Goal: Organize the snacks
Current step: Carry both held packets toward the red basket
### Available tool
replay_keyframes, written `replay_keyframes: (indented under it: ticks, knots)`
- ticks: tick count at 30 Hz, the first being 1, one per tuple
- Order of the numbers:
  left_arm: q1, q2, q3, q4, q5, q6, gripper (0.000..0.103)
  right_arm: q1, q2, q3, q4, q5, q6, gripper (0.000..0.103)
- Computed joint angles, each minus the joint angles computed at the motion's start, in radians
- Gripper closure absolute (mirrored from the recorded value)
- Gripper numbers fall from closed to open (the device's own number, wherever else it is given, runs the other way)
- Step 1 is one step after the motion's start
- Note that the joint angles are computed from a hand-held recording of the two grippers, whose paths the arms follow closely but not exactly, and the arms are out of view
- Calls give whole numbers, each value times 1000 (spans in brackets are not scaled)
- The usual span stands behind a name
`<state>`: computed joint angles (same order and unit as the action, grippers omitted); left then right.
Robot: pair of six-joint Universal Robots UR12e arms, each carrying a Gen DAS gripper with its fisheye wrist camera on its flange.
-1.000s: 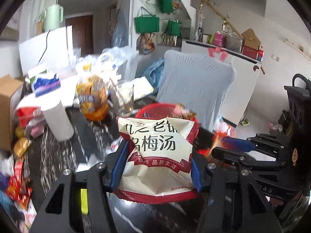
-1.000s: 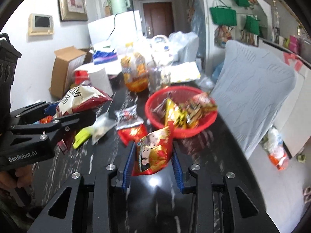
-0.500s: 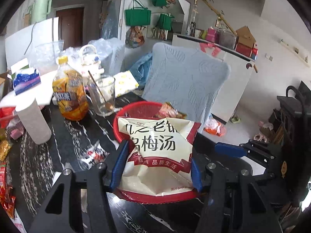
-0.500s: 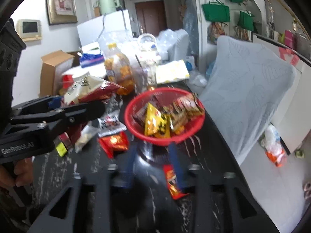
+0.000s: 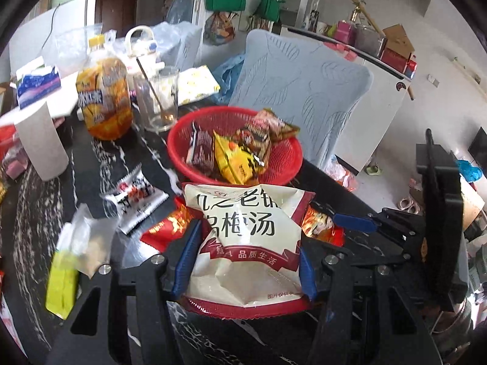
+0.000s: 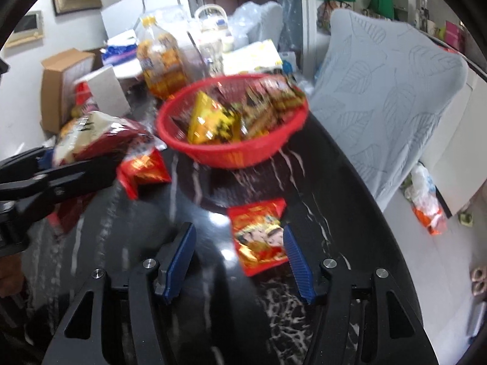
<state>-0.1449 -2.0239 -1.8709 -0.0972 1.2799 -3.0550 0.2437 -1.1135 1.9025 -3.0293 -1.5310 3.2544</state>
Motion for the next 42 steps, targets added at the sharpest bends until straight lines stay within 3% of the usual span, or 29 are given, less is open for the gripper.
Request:
replay_keyframes:
  ticks: [8,19,23,24,27,42]
  knots:
    - [-8,-23,20,-34,14,-30,47,-19,23,-7,2,14,-33,43]
    - [-12,-31,29,-54,23,-38,47,-19,40,-46,60,24,-176,38]
    - [-9,-29,27,-56,24,-43,47,-4,51,-56,54,-32,-191,58]
    - [-7,-28,25,-57,23,-47,47,-2,51,-56,52,-40,-188,65]
    - [-4,-25,21,-54,19,-55,47,-6,50,-52,42,-27,-163,70]
    - [11,6,-29,8,19,-76,47,-12,5,19,-21,117,-44,73]
